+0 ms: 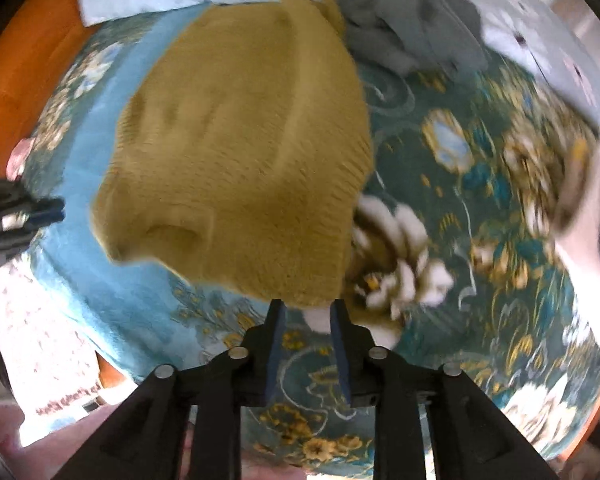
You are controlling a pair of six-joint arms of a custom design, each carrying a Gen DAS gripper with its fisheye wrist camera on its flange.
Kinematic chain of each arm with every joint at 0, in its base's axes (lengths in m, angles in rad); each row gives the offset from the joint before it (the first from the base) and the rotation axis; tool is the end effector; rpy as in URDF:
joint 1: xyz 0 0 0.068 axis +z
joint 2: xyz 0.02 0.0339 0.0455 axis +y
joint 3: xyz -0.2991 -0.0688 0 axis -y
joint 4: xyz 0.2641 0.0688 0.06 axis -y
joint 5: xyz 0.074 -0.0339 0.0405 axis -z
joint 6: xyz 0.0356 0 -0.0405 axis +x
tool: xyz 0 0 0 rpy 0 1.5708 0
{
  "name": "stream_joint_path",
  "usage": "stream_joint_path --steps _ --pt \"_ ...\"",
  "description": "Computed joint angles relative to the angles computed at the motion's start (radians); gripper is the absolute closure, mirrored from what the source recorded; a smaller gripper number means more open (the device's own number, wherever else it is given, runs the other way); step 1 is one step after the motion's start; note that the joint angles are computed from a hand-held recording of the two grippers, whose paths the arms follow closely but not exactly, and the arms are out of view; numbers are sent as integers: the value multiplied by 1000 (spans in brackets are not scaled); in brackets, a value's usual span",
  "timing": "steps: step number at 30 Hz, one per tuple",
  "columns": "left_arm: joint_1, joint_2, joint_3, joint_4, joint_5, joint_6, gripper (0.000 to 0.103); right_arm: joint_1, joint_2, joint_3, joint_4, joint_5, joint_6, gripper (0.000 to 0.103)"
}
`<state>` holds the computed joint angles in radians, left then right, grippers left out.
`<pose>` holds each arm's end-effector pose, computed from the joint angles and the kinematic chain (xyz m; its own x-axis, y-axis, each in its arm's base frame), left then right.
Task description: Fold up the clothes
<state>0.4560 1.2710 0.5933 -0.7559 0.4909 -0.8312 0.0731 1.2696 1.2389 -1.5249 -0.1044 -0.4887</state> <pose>0.1775 0.0684 0.1760 -0.3553 -0.8999 0.2528 -0.8798 0.2305 -0.4158 0.1979 0.0182 0.3416 -0.8456 -0.5301 -0.0623 -0.5337 0.8414 0.0849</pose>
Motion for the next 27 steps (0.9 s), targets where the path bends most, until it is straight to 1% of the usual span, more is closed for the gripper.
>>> stream_joint_path --steps 1,2,3,4,5,6,8,9,12,17,20,22,23,24,25,26,27 --pt "3 -11 -13 -2 -9 -2 86 -46 1 -16 1 -12 -9 75" --pt "3 -22 -27 3 -18 -8 82 -95 6 -31 2 -25 -20 75" --pt "3 -32 -43 9 -26 -16 74 -132 12 -43 1 -44 -23 73" --pt "3 -40 -62 25 -28 -28 71 -165 19 -54 -1 -64 -25 72" --pt "2 -42 -84 48 -26 -41 67 -198 27 -65 -4 -84 -26 69" --pt "0 -40 -104 73 -23 -54 67 -231 39 -81 -6 -111 -22 65" --pt "-13 -14 -136 124 -26 -72 66 -284 67 -115 -8 -166 -4 61" --pt "-23 9 -147 151 -31 -73 63 -300 79 -136 2 -188 18 61" --pt "-39 90 -176 247 -47 -68 58 -345 120 -200 46 -250 92 60" --pt "-24 224 -222 423 -54 -83 56 -385 171 -293 157 -385 238 60" --pt "-18 266 -240 488 -57 -98 56 -367 184 -330 222 -426 326 59" --pt "-26 262 -242 498 -71 -97 57 -355 177 -347 248 -432 377 63" --pt "-34 255 -242 495 -81 -95 60 -353 172 -348 251 -434 397 72" --pt "-38 247 -243 492 -89 -91 77 -353 166 -346 247 -441 404 87" --pt "-42 237 -243 485 -96 -94 87 -354 160 -342 239 -449 408 90" --pt "-47 224 -242 475 -105 -100 92 -355 154 -338 232 -458 412 90" --pt "-51 212 -241 464 -113 -105 93 -350 143 -332 221 -455 405 90"
